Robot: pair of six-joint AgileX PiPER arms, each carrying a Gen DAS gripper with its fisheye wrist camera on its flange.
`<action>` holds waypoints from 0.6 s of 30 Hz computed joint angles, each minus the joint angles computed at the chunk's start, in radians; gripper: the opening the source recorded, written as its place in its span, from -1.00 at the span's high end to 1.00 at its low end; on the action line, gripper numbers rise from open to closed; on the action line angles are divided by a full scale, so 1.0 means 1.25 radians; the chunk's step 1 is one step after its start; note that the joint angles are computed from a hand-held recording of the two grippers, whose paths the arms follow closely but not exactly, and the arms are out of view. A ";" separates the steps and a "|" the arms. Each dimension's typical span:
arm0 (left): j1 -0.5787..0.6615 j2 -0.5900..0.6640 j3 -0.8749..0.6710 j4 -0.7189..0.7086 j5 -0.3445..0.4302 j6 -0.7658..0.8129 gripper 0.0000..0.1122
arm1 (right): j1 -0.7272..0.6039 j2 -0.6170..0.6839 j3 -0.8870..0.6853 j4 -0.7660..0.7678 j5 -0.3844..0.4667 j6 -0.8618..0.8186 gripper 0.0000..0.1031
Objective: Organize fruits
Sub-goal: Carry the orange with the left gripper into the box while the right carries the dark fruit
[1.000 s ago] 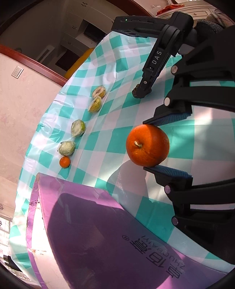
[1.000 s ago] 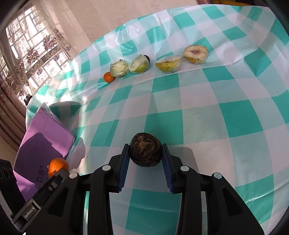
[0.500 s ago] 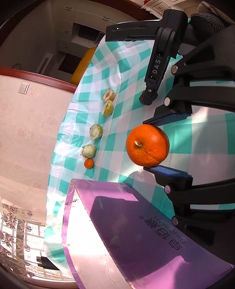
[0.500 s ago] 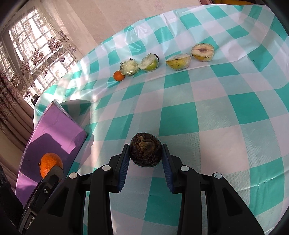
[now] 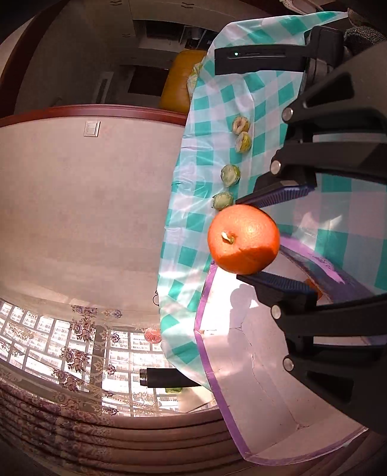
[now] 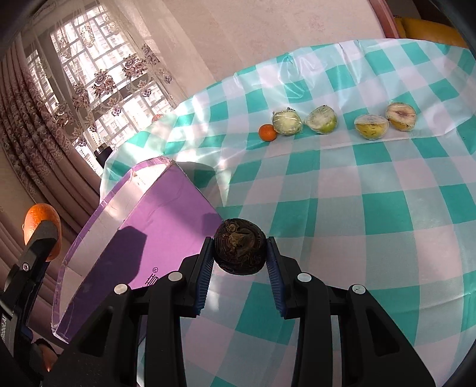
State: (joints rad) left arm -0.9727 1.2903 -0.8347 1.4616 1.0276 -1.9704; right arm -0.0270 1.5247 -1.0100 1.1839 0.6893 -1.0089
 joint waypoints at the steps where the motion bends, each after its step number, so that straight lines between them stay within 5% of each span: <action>1: 0.011 -0.018 0.003 -0.015 0.003 0.013 0.23 | 0.014 -0.008 -0.011 -0.001 -0.004 0.012 0.31; 8: 0.151 -0.122 0.025 -0.156 0.009 0.166 0.23 | 0.143 -0.046 -0.090 -0.062 -0.064 0.091 0.31; 11: 0.248 -0.173 0.036 -0.248 -0.073 0.267 0.24 | 0.214 -0.042 -0.128 -0.123 -0.105 0.141 0.30; 18: 0.333 -0.194 0.009 -0.362 -0.007 0.408 0.23 | 0.395 0.026 -0.239 -0.505 -0.189 0.458 0.30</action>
State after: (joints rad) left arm -0.5565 1.0478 -0.8237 1.0090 1.0188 -1.4610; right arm 0.4665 1.5569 -1.3086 0.5523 0.4533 -0.4360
